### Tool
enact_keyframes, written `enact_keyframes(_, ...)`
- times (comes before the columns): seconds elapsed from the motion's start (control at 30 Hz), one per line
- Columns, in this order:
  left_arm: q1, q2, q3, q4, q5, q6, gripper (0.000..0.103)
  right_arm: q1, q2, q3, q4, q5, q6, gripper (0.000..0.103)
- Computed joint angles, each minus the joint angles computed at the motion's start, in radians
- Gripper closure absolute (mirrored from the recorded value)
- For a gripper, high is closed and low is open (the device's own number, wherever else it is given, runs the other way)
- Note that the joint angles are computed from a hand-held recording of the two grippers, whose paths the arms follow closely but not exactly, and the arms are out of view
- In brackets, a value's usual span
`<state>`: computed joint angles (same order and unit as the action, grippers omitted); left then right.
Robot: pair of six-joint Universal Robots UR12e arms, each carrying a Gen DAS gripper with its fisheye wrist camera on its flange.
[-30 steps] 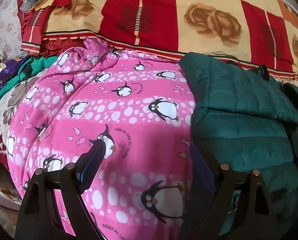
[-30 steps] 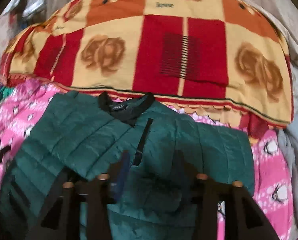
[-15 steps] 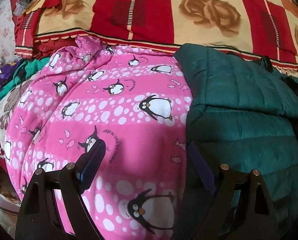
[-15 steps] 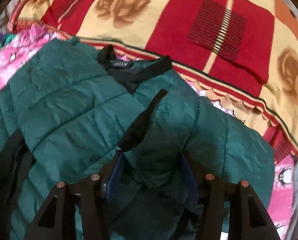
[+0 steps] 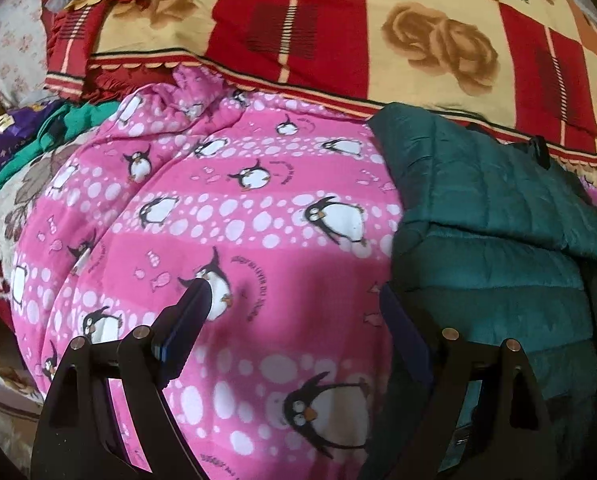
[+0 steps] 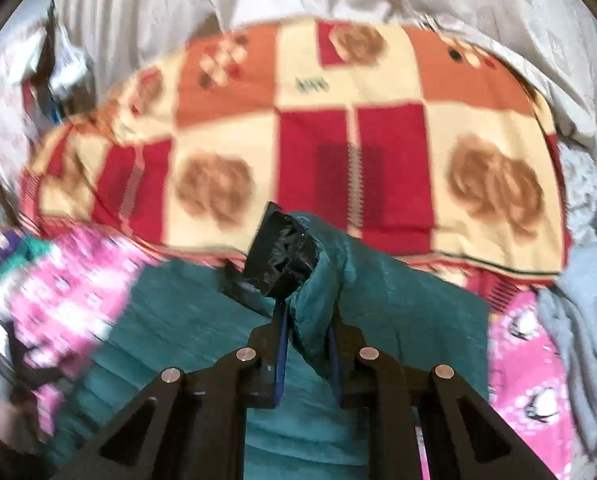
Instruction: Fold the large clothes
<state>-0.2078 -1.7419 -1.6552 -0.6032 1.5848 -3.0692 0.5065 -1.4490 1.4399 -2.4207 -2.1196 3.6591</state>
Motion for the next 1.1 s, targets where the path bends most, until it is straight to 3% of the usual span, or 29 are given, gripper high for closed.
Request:
enact_keyframes(0.13,0.009,0.007,-0.008,0.000,0.008,-0.005,0.017,0.014,0.096,-0.096,-0.077,0.127,-0.008,0.087)
enact_keyframes(0.3,0.029,0.011,-0.015,0.021,0.019,-0.040,0.017,0.020,0.235,-0.190,-0.101,0.239,-0.024,0.087)
enact_keyframes(0.4,0.038,0.010,-0.014,0.029,0.023,-0.054,0.017,0.021,0.306,-0.232,-0.079,0.285,-0.040,0.087)
enact_keyframes(0.5,0.040,0.006,-0.009,0.021,0.021,-0.056,0.017,0.024,0.356,-0.249,-0.062,0.266,-0.037,0.087)
enact_keyframes(0.57,0.035,0.002,-0.005,0.015,0.026,-0.049,0.017,0.021,0.371,-0.248,-0.006,0.262,0.001,0.083)
enact_keyframes(0.7,0.026,0.000,-0.003,0.012,0.020,-0.036,0.017,0.008,0.336,-0.183,-0.028,0.378,-0.007,0.053)
enact_keyframes(0.77,0.018,-0.001,-0.003,0.020,0.010,-0.030,0.017,0.009,0.288,-0.131,-0.050,0.414,-0.029,0.053)
enact_keyframes(0.83,0.010,-0.004,-0.002,0.037,-0.029,-0.018,0.017,0.025,0.245,-0.086,-0.035,0.340,-0.043,0.053)
enact_keyframes(0.93,-0.002,-0.026,0.036,0.013,-0.148,0.004,0.017,0.062,0.159,0.009,0.060,0.072,-0.016,0.053)
enact_keyframes(1.0,-0.016,-0.044,0.060,0.025,-0.209,0.029,0.017,0.065,0.094,0.104,0.052,-0.052,0.051,0.053)
enact_keyframes(1.1,-0.038,-0.082,0.107,0.030,-0.285,0.025,0.017,0.035,-0.006,0.235,-0.001,-0.062,0.212,0.053)
